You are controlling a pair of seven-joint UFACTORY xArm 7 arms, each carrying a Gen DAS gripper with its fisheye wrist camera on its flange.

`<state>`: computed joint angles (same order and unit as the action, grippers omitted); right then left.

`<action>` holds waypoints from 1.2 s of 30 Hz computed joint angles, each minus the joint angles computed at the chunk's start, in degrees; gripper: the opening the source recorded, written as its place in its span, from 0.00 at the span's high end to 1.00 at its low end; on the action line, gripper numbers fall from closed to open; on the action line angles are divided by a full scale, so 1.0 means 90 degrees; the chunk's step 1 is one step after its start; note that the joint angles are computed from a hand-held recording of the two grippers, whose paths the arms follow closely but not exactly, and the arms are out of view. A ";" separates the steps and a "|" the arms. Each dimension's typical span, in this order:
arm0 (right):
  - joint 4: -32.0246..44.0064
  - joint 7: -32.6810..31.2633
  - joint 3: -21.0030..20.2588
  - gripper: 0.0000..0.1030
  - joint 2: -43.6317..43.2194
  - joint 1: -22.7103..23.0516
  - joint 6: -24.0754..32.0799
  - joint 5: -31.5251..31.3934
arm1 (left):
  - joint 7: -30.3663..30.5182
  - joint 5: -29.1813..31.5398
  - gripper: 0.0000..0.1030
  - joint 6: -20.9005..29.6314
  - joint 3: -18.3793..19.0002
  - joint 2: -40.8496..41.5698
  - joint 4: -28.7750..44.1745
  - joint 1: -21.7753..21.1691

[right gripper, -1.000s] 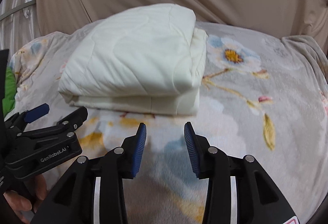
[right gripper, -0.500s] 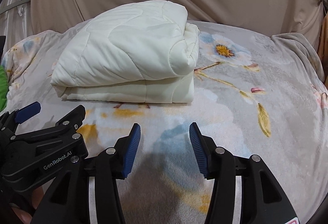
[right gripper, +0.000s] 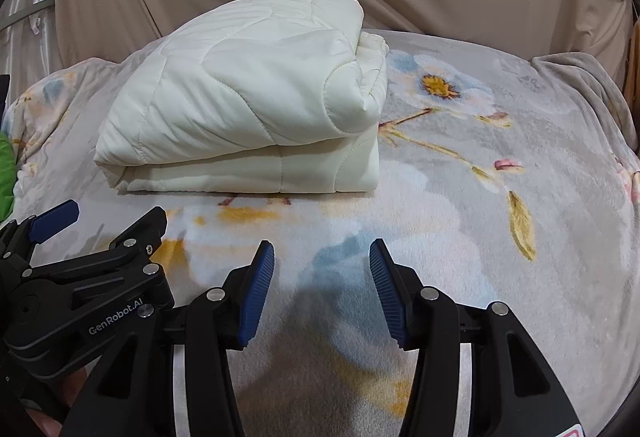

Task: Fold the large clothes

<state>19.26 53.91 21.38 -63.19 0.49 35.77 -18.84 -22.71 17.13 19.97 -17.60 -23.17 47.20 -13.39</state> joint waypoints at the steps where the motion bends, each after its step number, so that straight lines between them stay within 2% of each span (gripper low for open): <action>1: 0.0002 0.0005 0.0007 0.52 -0.0004 -0.0003 0.0008 -0.0005 | -0.0018 0.0019 0.07 -0.0003 -0.0014 -0.0001 0.0001 0.0014; 36: 0.0005 0.0075 0.0092 0.52 -0.0075 -0.0070 0.0062 -0.0123 | -0.0277 0.0250 0.05 -0.0141 -0.0126 -0.0081 -0.0041 0.0204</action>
<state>19.31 54.58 22.21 -63.86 -0.14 36.33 -19.94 -25.20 19.38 18.70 -18.74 -23.90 46.83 -11.55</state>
